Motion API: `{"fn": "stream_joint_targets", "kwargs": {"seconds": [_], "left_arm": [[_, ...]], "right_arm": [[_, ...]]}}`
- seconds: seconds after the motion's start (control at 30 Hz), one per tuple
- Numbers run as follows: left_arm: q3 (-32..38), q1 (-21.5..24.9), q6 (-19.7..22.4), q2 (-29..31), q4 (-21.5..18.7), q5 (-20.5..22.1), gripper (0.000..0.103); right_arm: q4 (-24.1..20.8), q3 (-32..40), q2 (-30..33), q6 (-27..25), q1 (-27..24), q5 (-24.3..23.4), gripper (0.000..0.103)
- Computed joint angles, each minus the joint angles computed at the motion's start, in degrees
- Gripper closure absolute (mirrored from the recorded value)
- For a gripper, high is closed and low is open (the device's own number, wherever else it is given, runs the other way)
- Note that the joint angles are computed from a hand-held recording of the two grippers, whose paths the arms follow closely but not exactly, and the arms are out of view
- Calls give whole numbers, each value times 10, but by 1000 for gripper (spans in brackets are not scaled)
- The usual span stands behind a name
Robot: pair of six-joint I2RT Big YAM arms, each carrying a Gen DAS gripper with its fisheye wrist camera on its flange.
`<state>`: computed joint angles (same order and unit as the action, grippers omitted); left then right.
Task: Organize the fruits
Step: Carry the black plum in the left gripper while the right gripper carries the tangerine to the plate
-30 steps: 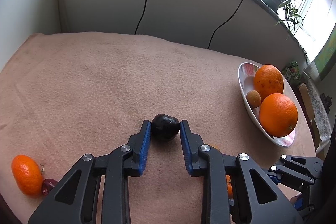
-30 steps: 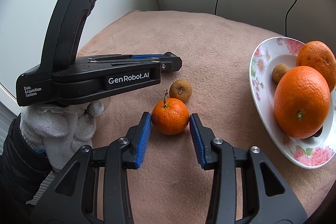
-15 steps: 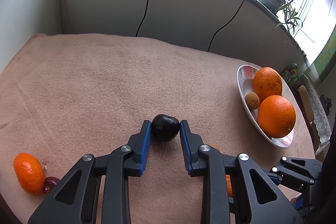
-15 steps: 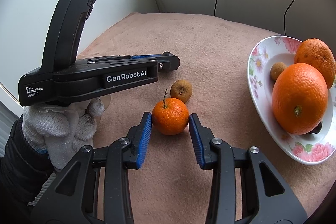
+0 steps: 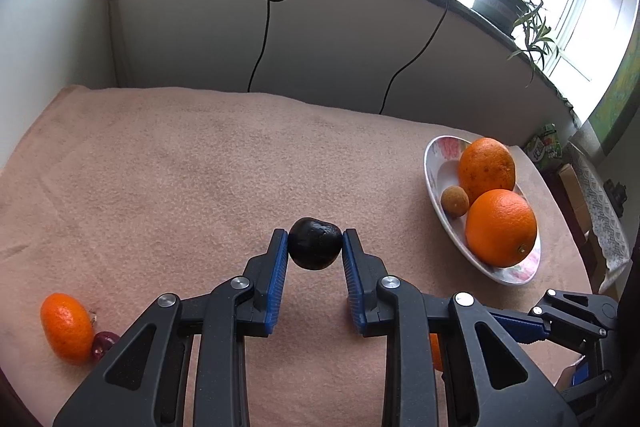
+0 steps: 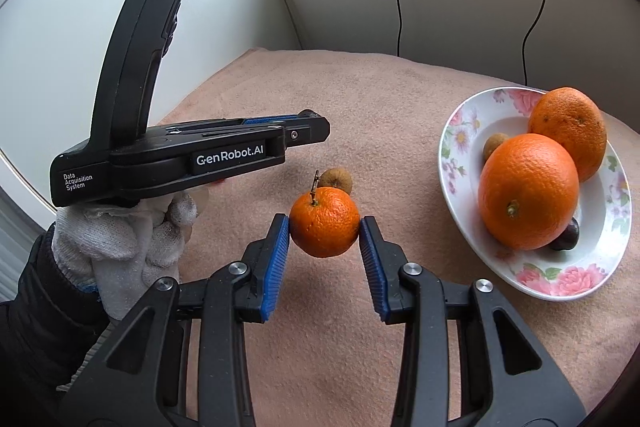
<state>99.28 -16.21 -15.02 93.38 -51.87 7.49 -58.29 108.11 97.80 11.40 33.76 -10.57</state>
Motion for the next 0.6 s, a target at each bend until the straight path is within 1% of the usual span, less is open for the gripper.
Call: {"fn": "stream_joint_targets", "kwargs": {"seconds": [0.27,0.6], "left_arm": [[26,-16,5,7,-2,-1,77],[54,-39,10,19,-5,-2,77]], "right_arm": [[13,-28,-33,10,-12,11,65],[32,-68,-79,17,-42,17,65]]}}
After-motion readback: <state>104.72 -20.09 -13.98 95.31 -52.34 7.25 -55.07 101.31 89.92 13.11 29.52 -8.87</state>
